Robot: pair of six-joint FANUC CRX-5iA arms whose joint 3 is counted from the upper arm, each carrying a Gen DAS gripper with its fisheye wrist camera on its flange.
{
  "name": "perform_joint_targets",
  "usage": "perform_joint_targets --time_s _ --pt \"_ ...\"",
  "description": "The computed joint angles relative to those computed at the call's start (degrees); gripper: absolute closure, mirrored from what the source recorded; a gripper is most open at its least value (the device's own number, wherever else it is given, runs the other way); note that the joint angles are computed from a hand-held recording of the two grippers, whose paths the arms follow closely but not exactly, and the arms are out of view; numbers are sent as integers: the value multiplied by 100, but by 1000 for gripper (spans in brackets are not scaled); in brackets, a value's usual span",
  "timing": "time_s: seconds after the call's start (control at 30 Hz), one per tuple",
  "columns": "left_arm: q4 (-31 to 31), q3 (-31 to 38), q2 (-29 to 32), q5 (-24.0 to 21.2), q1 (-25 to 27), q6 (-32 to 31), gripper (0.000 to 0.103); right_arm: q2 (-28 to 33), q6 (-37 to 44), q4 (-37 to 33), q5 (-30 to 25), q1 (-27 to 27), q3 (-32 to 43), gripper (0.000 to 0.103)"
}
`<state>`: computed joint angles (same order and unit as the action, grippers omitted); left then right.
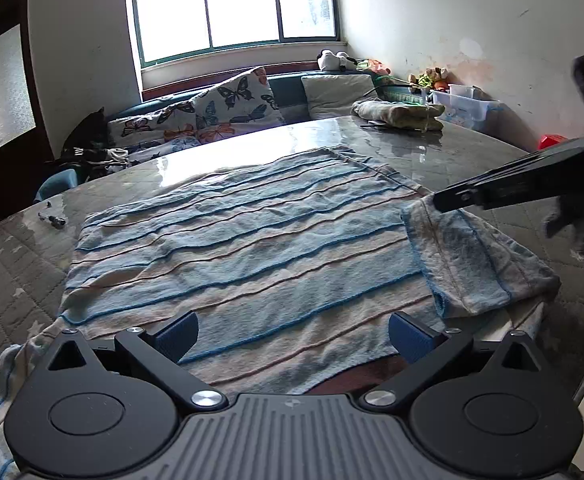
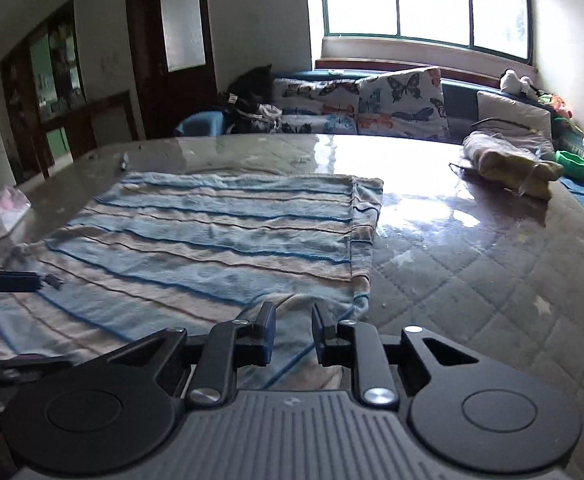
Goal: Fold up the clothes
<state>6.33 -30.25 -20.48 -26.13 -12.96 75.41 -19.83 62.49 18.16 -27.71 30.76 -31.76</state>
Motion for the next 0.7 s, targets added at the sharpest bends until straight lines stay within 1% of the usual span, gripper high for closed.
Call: perform_joint_targets --time_s 0.1,0.2,0.37,0.47,0.57,0.7 --pt "-70 12 -30 -32 27 77 0 304 94 6 28 -23 95 83" --pt "-138 22 -47 -84 52 159 0 334 221 17 22 5 77 83" --pt "-103 -4 -61 -96 90 161 0 -27 876 -438 -422 98 142 83" --pt "-48 -15 -57 -77 88 121 0 -387 1111 -525 -744 237 36 83" --pt "-26 -17 -50 -68 81 107 0 -662 1138 -559 -925 378 -89 83" --pt "-29 -37 -83 -64 88 92 0 -857 847 -239 -999 604 -384 83"
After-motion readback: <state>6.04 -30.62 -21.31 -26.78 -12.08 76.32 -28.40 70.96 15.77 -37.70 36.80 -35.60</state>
